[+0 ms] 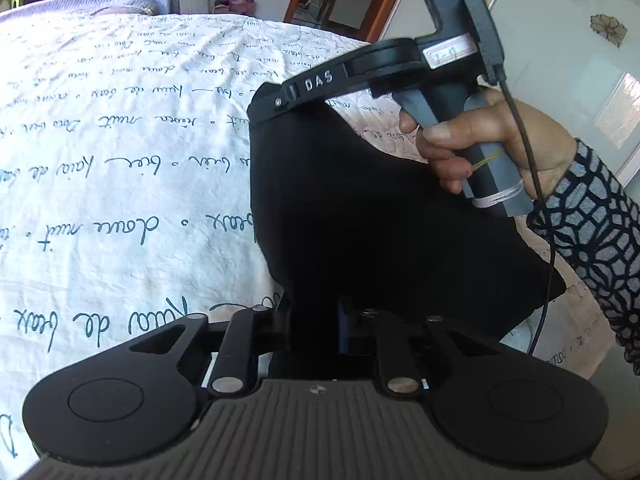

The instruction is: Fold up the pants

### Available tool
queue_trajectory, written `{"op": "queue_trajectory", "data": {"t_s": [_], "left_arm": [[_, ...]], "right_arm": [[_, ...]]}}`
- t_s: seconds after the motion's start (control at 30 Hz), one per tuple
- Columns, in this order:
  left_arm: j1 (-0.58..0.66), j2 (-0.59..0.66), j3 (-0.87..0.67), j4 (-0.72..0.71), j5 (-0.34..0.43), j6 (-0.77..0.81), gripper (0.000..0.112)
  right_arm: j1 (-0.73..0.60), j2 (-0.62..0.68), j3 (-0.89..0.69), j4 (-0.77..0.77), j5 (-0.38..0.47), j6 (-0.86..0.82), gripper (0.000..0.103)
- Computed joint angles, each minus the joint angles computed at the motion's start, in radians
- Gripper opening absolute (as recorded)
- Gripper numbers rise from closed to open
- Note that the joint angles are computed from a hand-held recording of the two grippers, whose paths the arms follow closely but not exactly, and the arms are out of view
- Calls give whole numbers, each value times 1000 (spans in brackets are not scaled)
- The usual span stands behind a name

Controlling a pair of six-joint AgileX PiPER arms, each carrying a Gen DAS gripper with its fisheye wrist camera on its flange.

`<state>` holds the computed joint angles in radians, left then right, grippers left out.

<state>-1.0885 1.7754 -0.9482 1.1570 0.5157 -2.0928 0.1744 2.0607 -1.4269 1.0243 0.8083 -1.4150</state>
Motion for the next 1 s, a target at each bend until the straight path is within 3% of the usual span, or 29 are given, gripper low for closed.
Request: {"op": "queue_trajectory", "data": {"t_s": [0.13, 0.2, 0.27, 0.3, 0.33, 0.37, 0.43, 0.47, 0.6, 0.73, 0.83, 0.9, 0.93, 1.0], "left_arm": [[-29, 33, -73, -100, 84, 115, 17], [-8, 62, -83, -126, 80, 144, 28], [-20, 44, -72, -125, 113, 139, 43], [-34, 30, -71, -141, 150, 167, 51], [-56, 16, -74, -163, 216, 204, 66], [-86, 8, -76, -170, 308, 211, 70], [-123, -2, -84, -190, 448, 233, 70], [-119, -12, -84, -205, 470, 256, 70], [-70, -44, -69, -168, 415, 223, 70], [-42, 48, -177, -103, 342, 243, 69], [8, 168, -282, -212, 265, 417, 68], [-3, 183, -254, -201, 268, 367, 74], [-5, 160, -226, -188, 254, 314, 73], [-33, 116, -211, -175, 310, 284, 66]], "right_arm": [[22, -14, 35, 36, -71, -48, 10], [64, 37, 11, -36, -157, 46, 12], [79, 79, -11, -73, -201, 96, 26], [71, 66, 9, -31, -221, 72, 38], [50, 28, 54, 51, -234, 13, 45], [28, -12, 97, 126, -233, -54, 47], [-34, -121, 205, 250, -188, -225, 47], [-61, -168, 252, 274, -167, -285, 47], [-191, -357, 470, 269, -103, -454, 47], [-340, -439, 616, 187, -26, -502, 46], [-399, -442, 696, 171, -115, -558, 44], [-492, -409, 709, 228, -94, -610, 35], [-546, -415, 710, 241, -48, -575, 35], [-605, -497, 772, 330, -52, -627, 30]]}}
